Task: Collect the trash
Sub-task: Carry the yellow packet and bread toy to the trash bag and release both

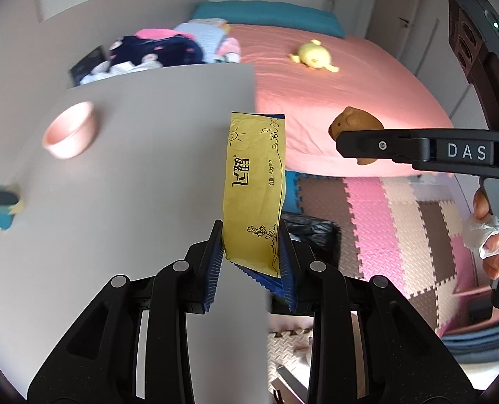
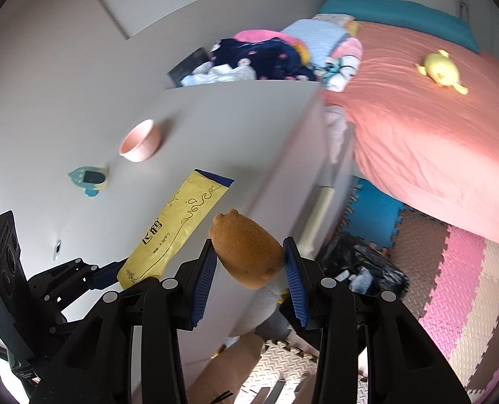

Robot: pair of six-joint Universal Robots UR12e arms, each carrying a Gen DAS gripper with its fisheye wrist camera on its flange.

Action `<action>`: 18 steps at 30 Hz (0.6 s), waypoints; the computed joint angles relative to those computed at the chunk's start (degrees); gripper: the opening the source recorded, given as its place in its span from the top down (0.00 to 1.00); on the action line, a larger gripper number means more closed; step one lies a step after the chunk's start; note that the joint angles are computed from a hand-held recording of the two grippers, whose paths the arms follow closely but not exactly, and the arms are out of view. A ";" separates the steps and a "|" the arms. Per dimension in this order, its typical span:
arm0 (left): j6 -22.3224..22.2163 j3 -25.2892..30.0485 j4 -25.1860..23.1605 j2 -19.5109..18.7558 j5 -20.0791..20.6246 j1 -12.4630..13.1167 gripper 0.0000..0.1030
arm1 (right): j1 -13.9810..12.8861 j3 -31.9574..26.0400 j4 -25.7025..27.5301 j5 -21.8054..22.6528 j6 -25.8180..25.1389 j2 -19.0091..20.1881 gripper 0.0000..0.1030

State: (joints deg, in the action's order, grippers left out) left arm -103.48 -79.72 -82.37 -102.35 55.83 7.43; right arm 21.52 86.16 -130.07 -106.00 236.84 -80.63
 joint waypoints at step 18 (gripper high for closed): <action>8.40 -5.83 -4.15 3.89 4.54 -4.94 0.70 | -0.78 10.09 4.54 -2.06 9.53 -8.04 0.59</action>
